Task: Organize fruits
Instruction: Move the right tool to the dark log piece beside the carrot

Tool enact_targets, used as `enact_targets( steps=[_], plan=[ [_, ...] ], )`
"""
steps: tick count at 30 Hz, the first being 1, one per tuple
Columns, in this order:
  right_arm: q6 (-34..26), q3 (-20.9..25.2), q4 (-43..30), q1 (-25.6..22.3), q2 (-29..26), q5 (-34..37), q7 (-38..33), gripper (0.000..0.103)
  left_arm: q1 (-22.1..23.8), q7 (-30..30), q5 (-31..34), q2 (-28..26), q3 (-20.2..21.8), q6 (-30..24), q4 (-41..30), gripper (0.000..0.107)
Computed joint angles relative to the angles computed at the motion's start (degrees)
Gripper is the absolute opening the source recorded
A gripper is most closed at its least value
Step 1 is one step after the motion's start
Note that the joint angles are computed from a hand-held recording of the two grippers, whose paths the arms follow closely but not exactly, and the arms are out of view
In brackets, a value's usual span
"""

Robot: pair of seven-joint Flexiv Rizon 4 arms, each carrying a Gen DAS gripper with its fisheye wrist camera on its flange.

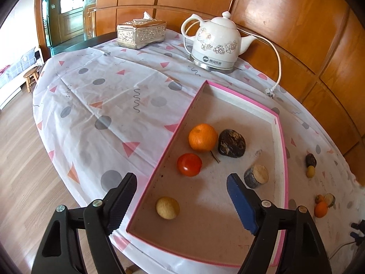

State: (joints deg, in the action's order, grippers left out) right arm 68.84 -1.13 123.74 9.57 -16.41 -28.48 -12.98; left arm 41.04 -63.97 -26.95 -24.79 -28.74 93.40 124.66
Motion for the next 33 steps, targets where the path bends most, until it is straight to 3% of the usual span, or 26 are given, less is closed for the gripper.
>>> enact_targets(
  steps=[3, 9, 16, 25, 33],
  plan=[
    [0.1, 2.0, -1.7, -0.5, -1.3, 2.4, -5.3, 0.045, 1.2, 0.1, 0.0, 0.3, -1.2, 0.4, 0.8, 0.083],
    [-0.7, 1.7, -2.9, 1.3, -2.0, 1.4, -9.0, 0.045, 3.6, -0.7, 0.6, 0.4, -3.2, 0.2, 1.7, 0.087],
    [0.5, 4.6, -4.9, 0.5, -3.6, 7.5, -16.9, 0.045, 9.5, -3.5, 1.9, 0.1, -8.4, 2.0, 3.1, 0.089],
    [0.8, 8.6, -9.9, 2.7, -6.4, 14.8, -27.9, 0.045, 11.3, -8.0, 4.7, 0.2, -7.0, 0.9, 3.1, 0.09],
    [2.2, 8.8, -15.8, 7.1, -11.2, 17.6, -29.6, 0.045, 12.9, -9.0, 4.2, 0.2, -7.1, 1.2, 3.7, 0.09]
  ],
)
